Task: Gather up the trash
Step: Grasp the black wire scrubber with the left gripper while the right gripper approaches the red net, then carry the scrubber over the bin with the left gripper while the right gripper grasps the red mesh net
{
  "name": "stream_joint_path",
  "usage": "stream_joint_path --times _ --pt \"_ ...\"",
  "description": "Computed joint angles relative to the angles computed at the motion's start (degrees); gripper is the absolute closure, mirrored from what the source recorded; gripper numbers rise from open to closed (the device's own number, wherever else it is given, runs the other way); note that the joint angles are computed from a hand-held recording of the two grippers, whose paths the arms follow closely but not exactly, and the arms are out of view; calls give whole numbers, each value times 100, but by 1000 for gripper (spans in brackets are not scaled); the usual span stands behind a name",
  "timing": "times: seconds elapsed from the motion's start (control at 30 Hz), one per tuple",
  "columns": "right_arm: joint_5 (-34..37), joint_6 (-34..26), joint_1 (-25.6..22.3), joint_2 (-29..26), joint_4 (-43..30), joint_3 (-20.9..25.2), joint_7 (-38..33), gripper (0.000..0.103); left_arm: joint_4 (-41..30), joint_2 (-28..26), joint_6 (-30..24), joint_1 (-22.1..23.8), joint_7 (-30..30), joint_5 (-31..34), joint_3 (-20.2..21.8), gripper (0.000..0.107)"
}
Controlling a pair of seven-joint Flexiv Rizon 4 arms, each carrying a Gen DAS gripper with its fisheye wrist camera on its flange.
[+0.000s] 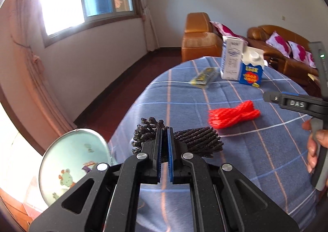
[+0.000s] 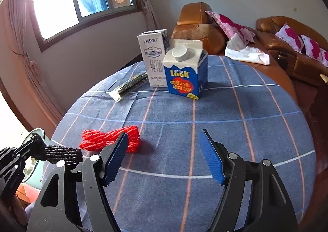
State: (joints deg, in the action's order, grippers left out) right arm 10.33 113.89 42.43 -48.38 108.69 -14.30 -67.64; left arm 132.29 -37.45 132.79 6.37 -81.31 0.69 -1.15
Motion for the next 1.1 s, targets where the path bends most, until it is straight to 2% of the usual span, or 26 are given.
stream_joint_path --times 0.1,0.2,0.27,0.37,0.4,0.47,0.7,0.8,1.1 --pt "-255 -418 -136 -163 -398 146 136 34 106 37 87 195 -80 130 18 102" --pt "-653 -880 -267 -338 -727 265 302 43 224 66 238 355 -159 239 64 102" --pt "-1084 -1207 -711 -380 -914 746 373 49 304 81 350 403 -185 247 126 102" --pt "-1566 -1192 -1211 -390 -948 1323 387 76 399 107 465 528 -259 290 166 102" --pt "-1633 -1179 -1243 -376 -925 1365 374 78 431 118 497 567 -287 291 184 102" --pt "-1748 -1102 -1255 -353 -867 1392 403 90 488 155 537 674 -348 335 202 102" --pt "-1609 -308 -995 -234 -576 1313 457 93 745 288 848 757 -371 -26 538 102" --pt "-1595 -79 -1010 -207 -630 1438 440 93 823 286 940 761 -291 -287 700 102" --pt "-1910 -64 -821 -458 -1311 1662 332 93 1012 181 1241 840 -141 -889 975 102"
